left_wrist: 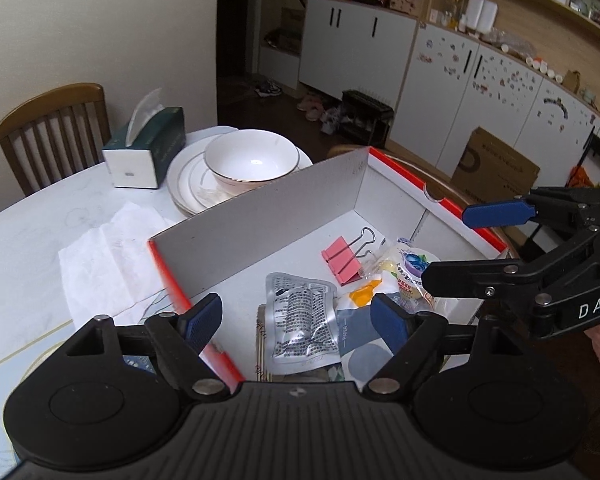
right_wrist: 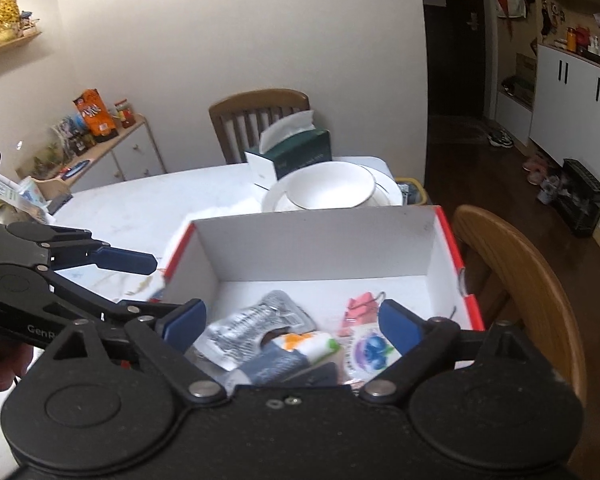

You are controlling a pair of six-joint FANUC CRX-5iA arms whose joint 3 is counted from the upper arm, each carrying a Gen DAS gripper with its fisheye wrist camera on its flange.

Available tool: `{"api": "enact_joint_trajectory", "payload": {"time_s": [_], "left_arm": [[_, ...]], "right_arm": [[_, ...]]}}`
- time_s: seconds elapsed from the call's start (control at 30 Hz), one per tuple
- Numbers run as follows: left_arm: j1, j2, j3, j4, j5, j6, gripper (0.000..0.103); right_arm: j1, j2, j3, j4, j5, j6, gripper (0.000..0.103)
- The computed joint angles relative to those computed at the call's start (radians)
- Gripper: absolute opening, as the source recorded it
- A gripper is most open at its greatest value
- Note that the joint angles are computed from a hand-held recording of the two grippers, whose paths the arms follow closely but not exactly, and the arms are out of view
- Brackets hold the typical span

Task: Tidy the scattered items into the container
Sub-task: 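Open the right tool to drop the bag while the left tool releases the foil packet, then withdraw both tools from the box toward the cotton swab pack and cotton bag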

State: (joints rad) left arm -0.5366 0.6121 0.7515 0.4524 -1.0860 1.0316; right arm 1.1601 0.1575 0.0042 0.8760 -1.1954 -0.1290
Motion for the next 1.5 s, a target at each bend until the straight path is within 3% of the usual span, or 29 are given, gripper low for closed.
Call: {"api": "enact_joint_trajectory", "payload": {"time_s": [0.4,0.5,0.6,0.7,1.07,1.5], "left_arm": [[0.076,-0.152,-0.261,0.113,0.083,-0.11,0.084],[0.097,-0.181,-0.308,0.13,0.092,-0.144,0.09],[0.118,-0.214,-0.36,0.144,0.11,-0.185,0.103],[0.137,-0.248,-0.411,0.149,0.13,-0.228,0.103],[0.234,-0.34,-0.567,0.211,0.141,-0.383,0.103],[0.345,-0.396,-0.691,0.27,0.155,-0.46,0.103]], "right_arm": [[0.034,0.093,0.108,0.039,-0.019,-0.054,0.101],[0.042,0.139,0.169,0.028,-0.053,-0.05,0.102],[0.046,0.18,0.226,0.015,-0.076,-0.046,0.102],[0.049,0.209,0.266,0.005,-0.069,-0.034,0.102],[0.049,0.39,0.543,-0.063,-0.112,0.091,0.102],[0.042,0.622,0.931,-0.137,-0.197,0.26,0.102]]}}
